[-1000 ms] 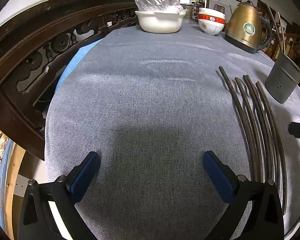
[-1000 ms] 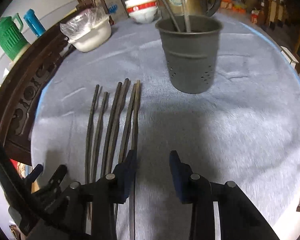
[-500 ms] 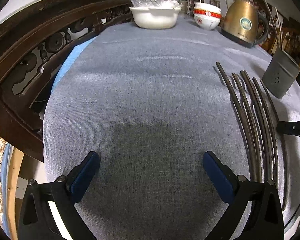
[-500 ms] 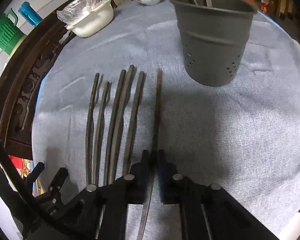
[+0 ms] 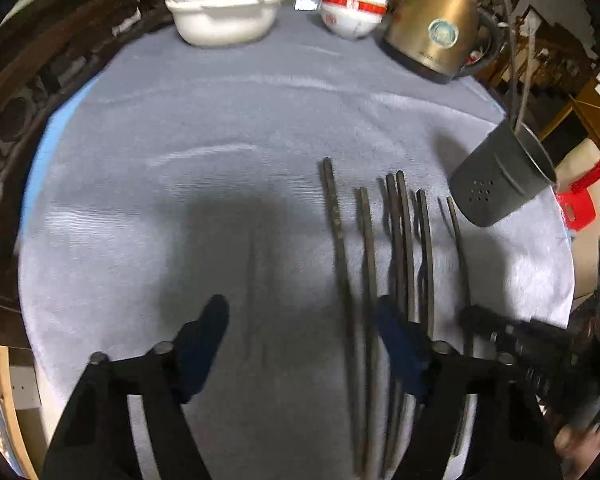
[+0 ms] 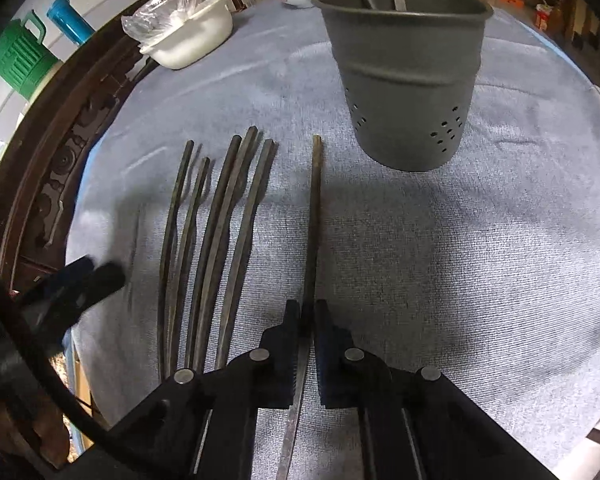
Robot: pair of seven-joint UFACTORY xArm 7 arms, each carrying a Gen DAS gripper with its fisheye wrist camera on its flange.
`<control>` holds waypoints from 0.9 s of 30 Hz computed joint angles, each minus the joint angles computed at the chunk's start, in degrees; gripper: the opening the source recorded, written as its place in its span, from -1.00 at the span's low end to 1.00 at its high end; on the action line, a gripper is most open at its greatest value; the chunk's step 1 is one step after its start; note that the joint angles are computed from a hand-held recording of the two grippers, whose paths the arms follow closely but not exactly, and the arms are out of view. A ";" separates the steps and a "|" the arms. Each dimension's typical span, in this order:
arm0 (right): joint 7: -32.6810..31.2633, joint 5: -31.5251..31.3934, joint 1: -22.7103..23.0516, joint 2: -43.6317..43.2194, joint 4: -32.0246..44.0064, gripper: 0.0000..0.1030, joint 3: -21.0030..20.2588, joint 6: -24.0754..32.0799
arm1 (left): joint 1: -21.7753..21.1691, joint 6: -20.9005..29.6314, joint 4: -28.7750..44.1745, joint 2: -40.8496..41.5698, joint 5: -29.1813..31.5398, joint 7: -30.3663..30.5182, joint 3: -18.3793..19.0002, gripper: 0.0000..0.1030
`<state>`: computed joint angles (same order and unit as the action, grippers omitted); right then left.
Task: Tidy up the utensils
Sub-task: 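Lower right tool and close on a dark chopstick while left tool lowers onto another, then close left tool on its chopstick while right tool lifts its chopstick upright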
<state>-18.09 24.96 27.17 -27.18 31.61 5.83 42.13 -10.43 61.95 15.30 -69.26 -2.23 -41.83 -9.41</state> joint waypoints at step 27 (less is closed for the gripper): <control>1.86 -11.55 -4.72 16.40 20.64 -0.81 5.03 18.79 | 4.60 4.72 14.65 29.07 -7.42 19.32 8.33 -0.79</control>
